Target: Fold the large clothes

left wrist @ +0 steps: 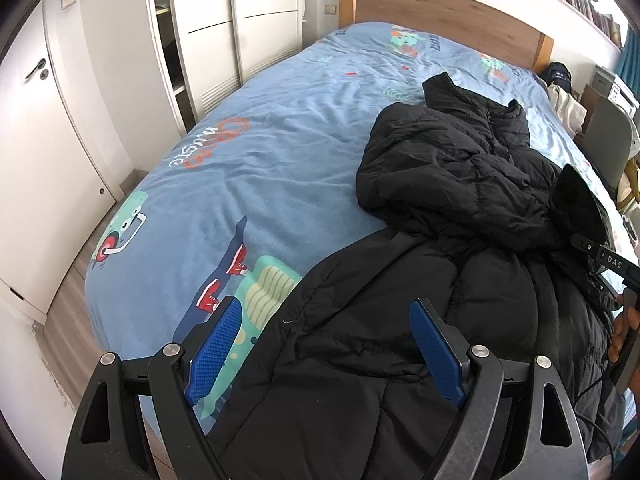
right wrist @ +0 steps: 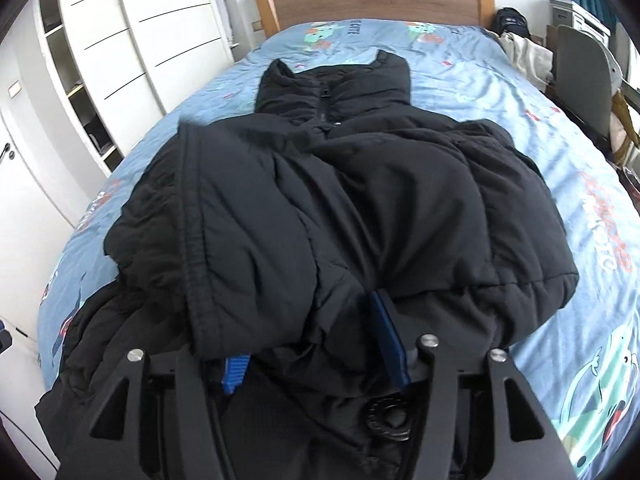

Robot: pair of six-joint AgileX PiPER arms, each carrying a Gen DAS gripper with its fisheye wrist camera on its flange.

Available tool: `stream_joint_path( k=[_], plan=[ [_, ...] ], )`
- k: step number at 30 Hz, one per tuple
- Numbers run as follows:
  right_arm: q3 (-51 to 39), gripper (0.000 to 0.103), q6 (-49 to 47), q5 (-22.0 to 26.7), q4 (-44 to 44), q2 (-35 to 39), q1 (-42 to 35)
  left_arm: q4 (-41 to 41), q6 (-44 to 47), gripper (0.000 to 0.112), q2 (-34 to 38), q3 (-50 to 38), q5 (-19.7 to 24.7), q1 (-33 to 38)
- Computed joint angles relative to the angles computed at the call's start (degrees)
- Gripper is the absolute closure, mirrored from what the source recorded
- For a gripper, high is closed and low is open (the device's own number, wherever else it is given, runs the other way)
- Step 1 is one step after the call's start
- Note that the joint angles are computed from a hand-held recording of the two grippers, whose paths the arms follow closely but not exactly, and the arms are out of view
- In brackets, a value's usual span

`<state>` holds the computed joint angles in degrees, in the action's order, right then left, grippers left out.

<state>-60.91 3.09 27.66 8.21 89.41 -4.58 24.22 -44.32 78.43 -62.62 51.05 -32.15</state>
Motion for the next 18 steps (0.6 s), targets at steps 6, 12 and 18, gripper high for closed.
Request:
stream_joint_path(
  k=[6, 12, 18],
  plan=[
    [1.55, 0.048, -9.65, 1.78, 8.72, -3.53, -0.92, 0.84, -1.04, 0.027, 1.21, -1.19, 1.42, -1.6],
    [2.88, 0.048, -19.68, 5.44, 17.54, -8.61, -3.91, 1.54, -2.18, 0.027, 4.93, -3.97, 2.29, -5.06],
    [4.21, 0.048, -28.04, 10.84, 22.87, -13.73, -10.38, 1.41, -2.05, 0.027, 10.24, -8.2, 2.83, -8.41]
  ],
)
